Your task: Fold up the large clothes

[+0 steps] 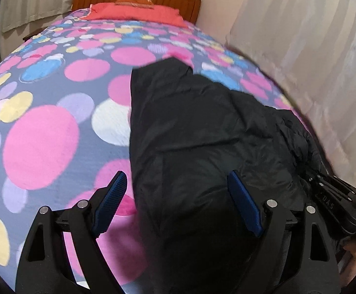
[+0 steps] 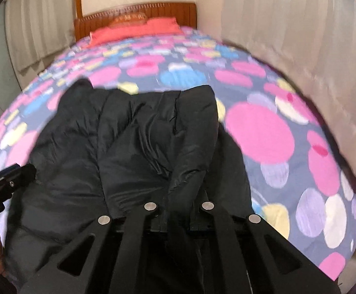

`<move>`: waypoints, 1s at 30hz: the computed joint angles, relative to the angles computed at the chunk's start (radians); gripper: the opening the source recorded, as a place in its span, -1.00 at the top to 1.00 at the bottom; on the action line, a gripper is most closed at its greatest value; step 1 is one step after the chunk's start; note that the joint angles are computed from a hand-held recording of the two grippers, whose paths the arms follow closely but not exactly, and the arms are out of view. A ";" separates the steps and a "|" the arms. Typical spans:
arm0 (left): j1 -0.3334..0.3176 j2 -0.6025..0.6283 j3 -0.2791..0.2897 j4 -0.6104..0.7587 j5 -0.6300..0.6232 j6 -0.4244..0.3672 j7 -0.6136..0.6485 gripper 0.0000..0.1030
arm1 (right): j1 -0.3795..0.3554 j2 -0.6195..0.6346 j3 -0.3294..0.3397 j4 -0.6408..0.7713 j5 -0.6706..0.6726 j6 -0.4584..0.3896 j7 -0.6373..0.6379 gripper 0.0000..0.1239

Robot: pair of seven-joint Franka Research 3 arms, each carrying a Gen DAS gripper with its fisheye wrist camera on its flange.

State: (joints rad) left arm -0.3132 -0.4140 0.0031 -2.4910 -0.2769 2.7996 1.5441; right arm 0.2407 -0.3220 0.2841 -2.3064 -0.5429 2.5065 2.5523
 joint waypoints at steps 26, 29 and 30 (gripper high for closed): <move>0.097 -0.006 -0.070 0.051 0.216 0.010 -0.214 -0.64 | -0.093 -0.121 0.042 -0.025 0.051 0.082 0.014 0.56; 0.136 0.045 -0.107 0.108 0.263 0.020 -0.290 -0.64 | -0.113 -0.034 0.061 0.057 0.013 0.099 0.002 0.56; 0.163 0.066 -0.135 0.125 0.303 0.022 -0.331 -0.64 | -0.113 0.005 0.060 0.082 -0.004 0.108 0.002 0.56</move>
